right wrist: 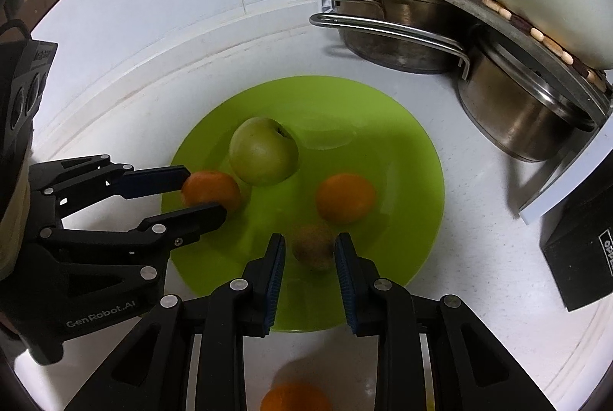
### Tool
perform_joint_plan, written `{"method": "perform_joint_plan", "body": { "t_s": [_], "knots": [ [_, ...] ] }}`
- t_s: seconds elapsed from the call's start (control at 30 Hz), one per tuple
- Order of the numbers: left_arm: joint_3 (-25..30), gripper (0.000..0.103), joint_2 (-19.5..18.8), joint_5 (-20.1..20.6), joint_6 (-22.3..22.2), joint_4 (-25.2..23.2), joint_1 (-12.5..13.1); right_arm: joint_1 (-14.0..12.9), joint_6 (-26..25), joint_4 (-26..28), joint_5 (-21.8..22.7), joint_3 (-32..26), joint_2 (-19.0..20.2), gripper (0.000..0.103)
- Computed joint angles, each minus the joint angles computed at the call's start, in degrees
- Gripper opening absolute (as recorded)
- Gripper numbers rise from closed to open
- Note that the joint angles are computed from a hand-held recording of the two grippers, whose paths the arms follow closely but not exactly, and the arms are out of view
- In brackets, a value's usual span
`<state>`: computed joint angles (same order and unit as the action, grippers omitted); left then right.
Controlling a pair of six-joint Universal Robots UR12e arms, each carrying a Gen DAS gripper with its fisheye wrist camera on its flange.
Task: Organize fruits
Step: 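Lower both fruits onto the green plate and open both grippers, then withdraw both open grippers from the plate toward the remaining fruits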
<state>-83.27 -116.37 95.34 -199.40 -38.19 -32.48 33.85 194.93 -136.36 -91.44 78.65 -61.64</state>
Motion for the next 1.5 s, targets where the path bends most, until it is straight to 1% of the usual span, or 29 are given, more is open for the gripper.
{"method": "perform_joint_plan", "body": {
  "t_s": [0.13,0.3,0.43,0.57,0.67,0.73,0.77,0.83,1.0,1.03,1.17,1.37,1.5],
  "knots": [
    [-0.8,0.048,0.8,0.9,-0.8,0.6,-0.2,0.3,0.3,-1.0,-0.7,0.7,-0.6,0.030],
    [-2.2,0.053,2.3,2.3,-1.8,1.9,-0.7,0.9,0.7,-3.3,-2.7,1.8,-1.7,0.030],
    [-3.5,0.058,3.9,5.0,-1.6,4.0,-1.4,1.5,1.1,-6.1,-4.3,3.1,-3.1,0.030],
    [-4.9,0.061,5.5,6.9,-1.3,6.4,-2.2,2.2,1.4,-9.0,-5.7,4.5,-4.5,0.030],
    [-5.9,0.063,6.6,9.1,-0.7,8.1,-2.9,2.7,1.4,-10.6,-6.6,5.3,-5.4,0.030],
    [-6.5,0.066,7.2,10.2,-0.4,9.2,-3.4,3.1,1.6,-11.7,-7.4,6.0,-6.1,0.032],
    [-7.0,0.067,7.6,10.7,-0.3,10.0,-3.6,3.2,1.7,-12.3,-7.6,6.4,-6.4,0.037],
    [-7.7,0.069,8.3,11.4,-0.1,11.0,-4.1,3.4,2.2,-13.7,-8.0,7.4,-7.2,0.037],
    [-9.2,0.070,9.3,14.2,0.9,12.8,-5.5,4.4,2.6,-15.3,-10.1,9.4,-9.0,0.037],
    [-9.5,0.071,9.5,15.3,1.2,13.4,-6.0,4.6,2.7,-15.6,-10.5,9.8,-9.2,0.037],
    [-10.7,0.074,10.1,17.2,1.3,15.0,-7.0,5.1,3.2,-16.4,-10.9,11.1,-10.1,0.037],
    [-12.6,0.074,10.8,17.7,0.3,16.1,-7.7,5.8,3.9,-17.0,-11.7,13.0,-11.0,0.037],
    [-13.9,0.074,11.3,17.8,-0.2,16.8,-8.1,6.6,4.4,-17.6,-13.7,14.3,-11.4,0.037]
  ]
}}
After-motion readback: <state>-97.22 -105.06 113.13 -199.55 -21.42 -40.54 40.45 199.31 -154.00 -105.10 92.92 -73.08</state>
